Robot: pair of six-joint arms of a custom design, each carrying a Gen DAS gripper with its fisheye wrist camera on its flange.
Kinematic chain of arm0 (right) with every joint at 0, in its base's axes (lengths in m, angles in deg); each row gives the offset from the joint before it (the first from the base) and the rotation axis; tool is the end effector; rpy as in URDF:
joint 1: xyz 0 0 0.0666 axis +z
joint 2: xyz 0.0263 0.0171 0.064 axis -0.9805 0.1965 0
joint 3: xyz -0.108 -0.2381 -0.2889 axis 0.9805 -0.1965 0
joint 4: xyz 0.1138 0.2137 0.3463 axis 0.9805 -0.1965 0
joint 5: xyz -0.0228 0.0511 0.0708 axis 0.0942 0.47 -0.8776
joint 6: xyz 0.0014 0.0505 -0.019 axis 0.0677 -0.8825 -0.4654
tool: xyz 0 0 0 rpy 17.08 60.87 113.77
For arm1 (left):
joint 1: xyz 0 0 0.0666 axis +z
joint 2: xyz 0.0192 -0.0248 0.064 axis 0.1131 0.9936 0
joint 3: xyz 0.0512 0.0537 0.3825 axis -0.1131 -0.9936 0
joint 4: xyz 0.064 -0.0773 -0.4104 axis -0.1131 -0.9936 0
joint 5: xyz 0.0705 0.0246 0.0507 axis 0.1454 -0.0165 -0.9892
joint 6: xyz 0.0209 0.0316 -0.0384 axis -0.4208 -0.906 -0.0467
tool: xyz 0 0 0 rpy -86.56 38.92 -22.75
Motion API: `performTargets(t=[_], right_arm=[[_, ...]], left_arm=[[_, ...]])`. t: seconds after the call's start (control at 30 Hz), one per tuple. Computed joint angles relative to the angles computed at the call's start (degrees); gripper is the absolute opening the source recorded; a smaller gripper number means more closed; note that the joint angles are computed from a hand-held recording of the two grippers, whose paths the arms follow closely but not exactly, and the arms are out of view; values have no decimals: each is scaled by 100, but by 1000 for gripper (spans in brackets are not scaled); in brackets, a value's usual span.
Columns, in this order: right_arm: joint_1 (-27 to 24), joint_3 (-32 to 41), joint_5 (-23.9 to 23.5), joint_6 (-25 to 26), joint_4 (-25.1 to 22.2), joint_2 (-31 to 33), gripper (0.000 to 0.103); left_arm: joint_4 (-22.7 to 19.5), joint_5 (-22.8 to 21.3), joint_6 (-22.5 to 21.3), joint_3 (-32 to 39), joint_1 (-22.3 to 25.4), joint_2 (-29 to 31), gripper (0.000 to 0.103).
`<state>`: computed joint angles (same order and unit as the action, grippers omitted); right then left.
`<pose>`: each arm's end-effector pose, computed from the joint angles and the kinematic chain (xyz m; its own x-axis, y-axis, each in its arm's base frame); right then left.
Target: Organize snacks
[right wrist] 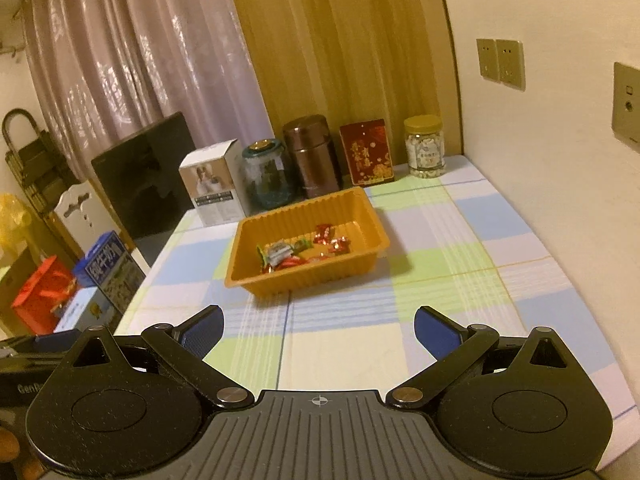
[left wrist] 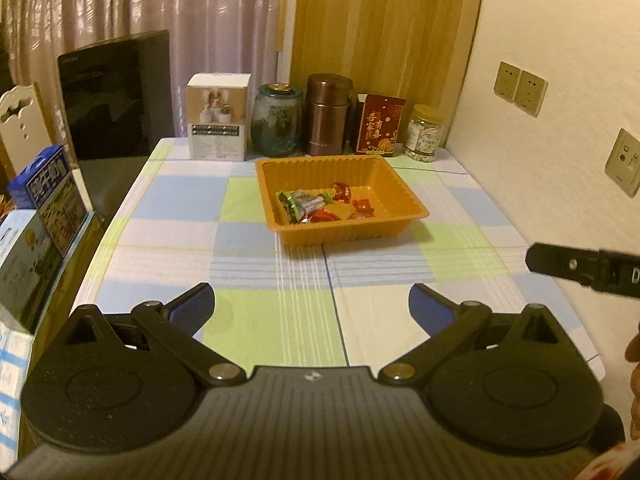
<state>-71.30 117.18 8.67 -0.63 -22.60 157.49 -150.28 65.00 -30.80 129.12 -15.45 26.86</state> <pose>0.6322 0.0845 0.5472 -0.5933 0.2234 -0.7734 -0.0260 0.9549 0.2958 0.6547 -0.2600 0.5396 -0.6398 0.0305 -0.7680 0.1597 0.9827 -0.0940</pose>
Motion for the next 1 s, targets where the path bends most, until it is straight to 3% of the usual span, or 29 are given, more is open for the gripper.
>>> performTargets(t=[0.13, 0.53, 1.0], right_arm=[[95, -321, 101, 226, -74, -219, 101], [246, -984, 225, 392, -158, -672, 101], [289, -1205, 440, 462, -132, -870, 101]], left_arm=[[35, 34, 218, -415, -12, -279, 103], [-65, -182, 202, -1058, -197, -705, 103], [-45, -224, 245, -1147, -227, -756, 103]])
